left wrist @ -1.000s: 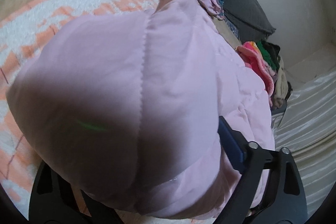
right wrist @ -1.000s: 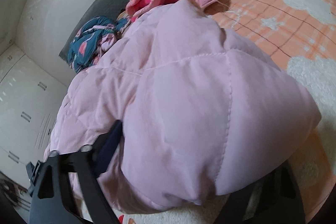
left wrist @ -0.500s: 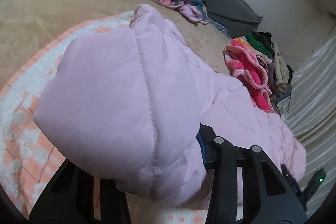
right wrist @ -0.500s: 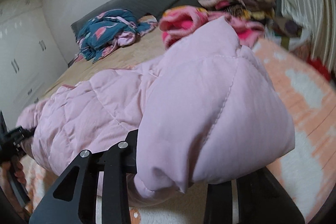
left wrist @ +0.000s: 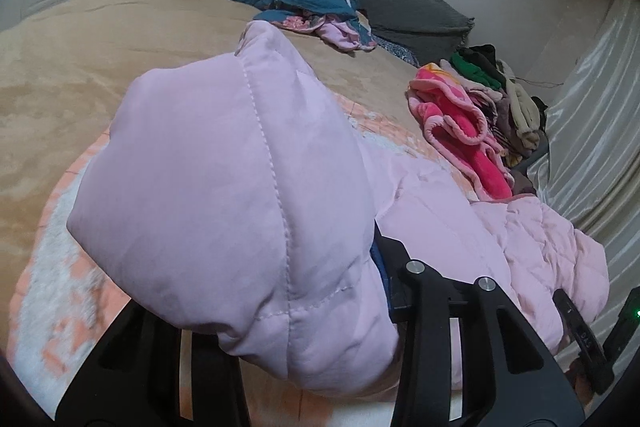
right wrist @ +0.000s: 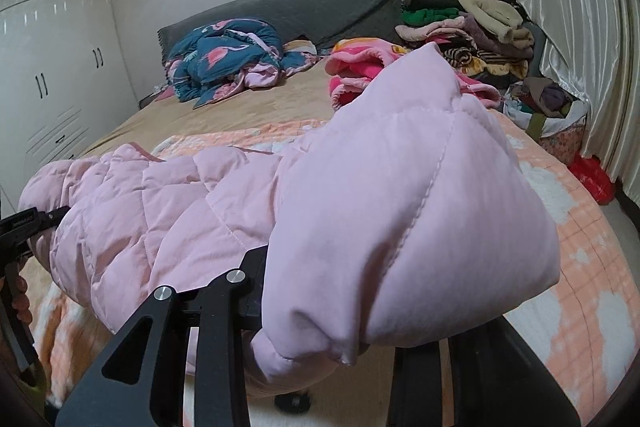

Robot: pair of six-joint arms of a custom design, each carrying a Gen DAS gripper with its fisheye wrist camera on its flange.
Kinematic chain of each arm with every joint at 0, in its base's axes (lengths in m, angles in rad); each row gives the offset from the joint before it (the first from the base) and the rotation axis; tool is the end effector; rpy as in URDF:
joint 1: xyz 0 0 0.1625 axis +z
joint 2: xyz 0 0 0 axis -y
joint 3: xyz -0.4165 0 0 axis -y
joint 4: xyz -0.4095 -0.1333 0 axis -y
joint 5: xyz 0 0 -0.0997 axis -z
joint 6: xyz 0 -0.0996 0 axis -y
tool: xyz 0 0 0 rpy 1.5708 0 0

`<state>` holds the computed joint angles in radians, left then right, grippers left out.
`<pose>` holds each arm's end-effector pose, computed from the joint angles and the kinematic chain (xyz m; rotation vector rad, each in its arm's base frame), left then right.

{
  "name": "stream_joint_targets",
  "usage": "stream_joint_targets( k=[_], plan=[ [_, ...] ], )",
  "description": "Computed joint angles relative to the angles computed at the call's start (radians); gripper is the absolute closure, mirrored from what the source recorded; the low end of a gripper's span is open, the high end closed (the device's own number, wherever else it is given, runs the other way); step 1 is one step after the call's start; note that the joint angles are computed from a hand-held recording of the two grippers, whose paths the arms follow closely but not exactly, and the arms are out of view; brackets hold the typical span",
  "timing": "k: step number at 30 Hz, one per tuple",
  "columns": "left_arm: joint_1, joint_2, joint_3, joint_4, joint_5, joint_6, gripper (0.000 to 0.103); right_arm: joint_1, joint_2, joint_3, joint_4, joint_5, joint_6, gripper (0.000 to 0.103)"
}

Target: Fold large clothes

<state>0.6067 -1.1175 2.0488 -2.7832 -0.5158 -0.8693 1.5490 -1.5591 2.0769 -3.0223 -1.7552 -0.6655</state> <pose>-0.3151 -0.4864 0.1888 -0.0833 2.3890 -1.3065 0.1041 -0.5011 0.3982 0.6662 -2.3588 1.0856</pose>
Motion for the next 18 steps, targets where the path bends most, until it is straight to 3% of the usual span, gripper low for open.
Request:
stream_joint_targets(
  k=[7, 18],
  plan=[
    [-0.067, -0.061, 0.051, 0.192, 0.02, -0.149, 0.071, -0.005, -0.105, 0.089, 0.012, 0.002, -0.013, 0.072],
    [-0.144, -0.139, 0.119, 0.396, 0.012, -0.31, 0.071, -0.035, -0.254, 0.199, 0.063, 0.004, -0.013, 0.072]
  ],
)
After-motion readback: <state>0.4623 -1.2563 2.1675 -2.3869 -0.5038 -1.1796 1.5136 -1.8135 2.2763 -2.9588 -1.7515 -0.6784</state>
